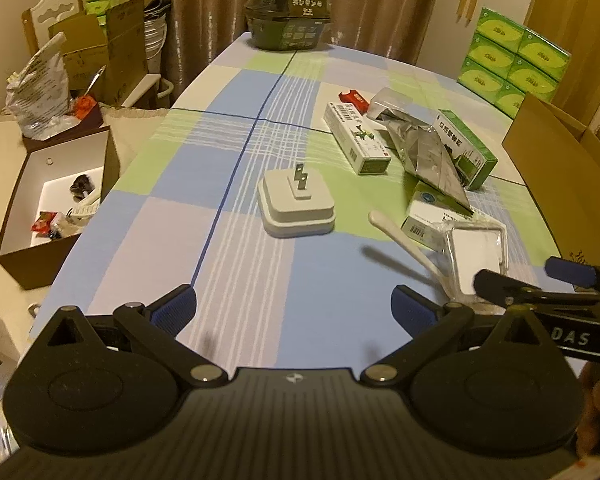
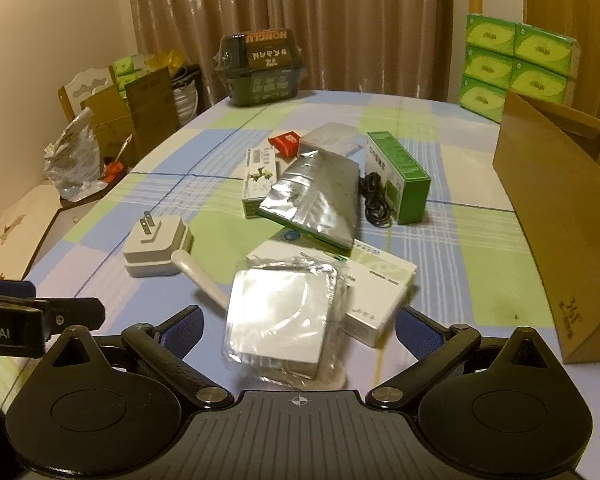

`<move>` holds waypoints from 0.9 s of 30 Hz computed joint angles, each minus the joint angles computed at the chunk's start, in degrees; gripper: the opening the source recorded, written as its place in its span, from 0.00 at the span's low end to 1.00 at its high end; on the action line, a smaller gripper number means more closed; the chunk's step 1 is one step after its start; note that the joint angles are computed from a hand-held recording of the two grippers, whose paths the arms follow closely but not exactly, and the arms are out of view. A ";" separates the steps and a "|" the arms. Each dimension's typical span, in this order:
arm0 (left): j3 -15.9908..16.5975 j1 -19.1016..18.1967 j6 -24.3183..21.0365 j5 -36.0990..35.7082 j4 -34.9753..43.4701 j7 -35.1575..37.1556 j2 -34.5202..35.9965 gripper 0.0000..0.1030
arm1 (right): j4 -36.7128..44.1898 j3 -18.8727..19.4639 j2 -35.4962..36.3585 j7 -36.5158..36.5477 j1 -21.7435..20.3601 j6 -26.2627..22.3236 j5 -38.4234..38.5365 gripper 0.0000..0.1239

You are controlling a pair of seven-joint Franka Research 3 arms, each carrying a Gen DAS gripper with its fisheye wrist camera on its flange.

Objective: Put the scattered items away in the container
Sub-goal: 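Move the right gripper toward the clear plastic packet on the table, then close the right gripper on the clear plastic packet and lift it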

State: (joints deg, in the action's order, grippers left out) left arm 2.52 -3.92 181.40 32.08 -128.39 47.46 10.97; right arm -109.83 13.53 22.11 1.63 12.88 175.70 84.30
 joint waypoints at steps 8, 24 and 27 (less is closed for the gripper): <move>-4.46 4.19 0.27 -3.41 4.26 10.44 3.73 0.99 | 1.75 1.03 2.75 5.25 0.06 1.37 -6.31 0.69; -12.94 10.53 0.39 -14.25 5.87 25.99 6.74 0.99 | 1.54 9.61 5.22 11.74 -7.53 4.81 -18.16 0.51; -12.82 10.11 0.61 -14.54 5.93 27.49 6.61 0.99 | 1.16 11.59 4.83 11.19 -9.84 4.55 -17.66 0.51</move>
